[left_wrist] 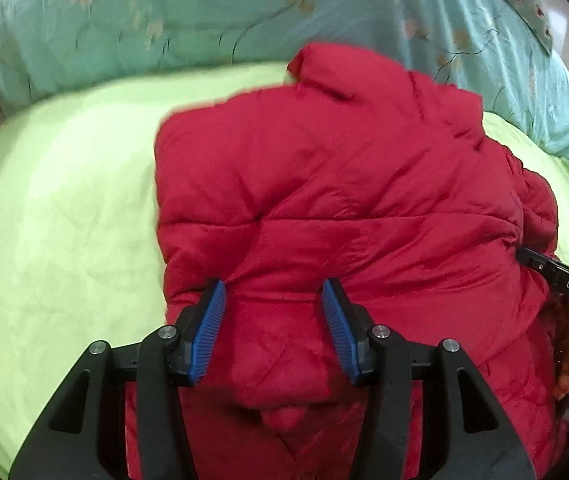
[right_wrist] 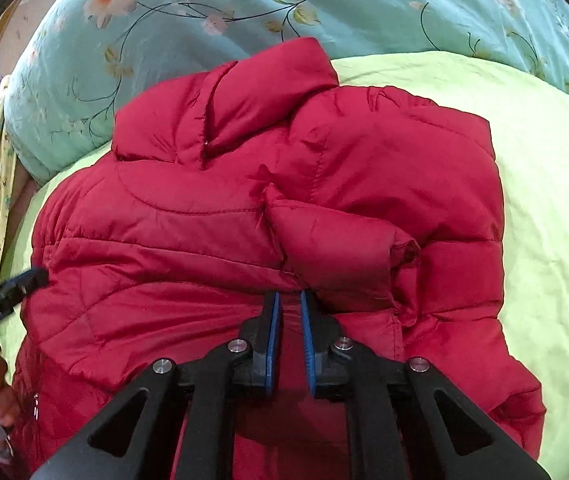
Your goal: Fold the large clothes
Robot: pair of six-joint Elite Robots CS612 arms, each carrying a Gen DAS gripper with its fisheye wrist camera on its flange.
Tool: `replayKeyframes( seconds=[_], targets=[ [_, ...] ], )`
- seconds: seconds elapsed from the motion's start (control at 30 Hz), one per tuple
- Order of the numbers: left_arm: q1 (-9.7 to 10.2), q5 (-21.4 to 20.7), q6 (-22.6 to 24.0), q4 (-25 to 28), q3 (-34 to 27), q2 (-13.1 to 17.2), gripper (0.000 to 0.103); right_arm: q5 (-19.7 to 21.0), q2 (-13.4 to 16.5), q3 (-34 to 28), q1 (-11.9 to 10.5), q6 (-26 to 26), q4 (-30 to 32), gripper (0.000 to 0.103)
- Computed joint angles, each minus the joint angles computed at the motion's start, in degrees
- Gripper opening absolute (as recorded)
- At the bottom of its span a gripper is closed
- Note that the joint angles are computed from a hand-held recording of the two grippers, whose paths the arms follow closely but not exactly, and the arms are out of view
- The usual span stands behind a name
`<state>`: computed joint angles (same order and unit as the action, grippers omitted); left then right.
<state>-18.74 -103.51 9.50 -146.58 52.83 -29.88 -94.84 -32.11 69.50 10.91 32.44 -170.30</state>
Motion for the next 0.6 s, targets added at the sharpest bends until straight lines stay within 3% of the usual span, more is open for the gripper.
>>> replayKeyframes(
  seconds=[0.07,0.27,0.3,0.37,0.43,0.6],
  targets=[
    [0.32,-1.5,-1.1,0.6,-0.7,0.5,0.051,-0.1,0.1,0.1,0.0,-0.1,-0.5,0.009],
    [-0.11,0.3,-0.5,-0.7,0.4,0.2,0.051,-0.8,-0.4,0.4,0.3,0.6,-0.5,0.009],
    [-0.04,0.0,-0.7,-0.6,0.3,0.2,0.051,-1.1,-1.0,1.2,0.6,0.7,-1.5,0.015],
    [0.06,-0.1,-1.0,-0.9,0.3,0.3,0.051,-3.1,-1.9,2.6,1.0,0.2,-2.8,0.014],
    [-0.10,0.6,-0.9,-1.6,0.7,0.2,0.051,-4.9,-2.1,2.8,1.3,-0.9,-0.4,0.014],
    [-0.40,2.1,-0.8,-2.0,1.3,-0.1,0.052,-0.1,-1.1,3.1,0.0,1.6,-1.7,0.009]
  ],
)
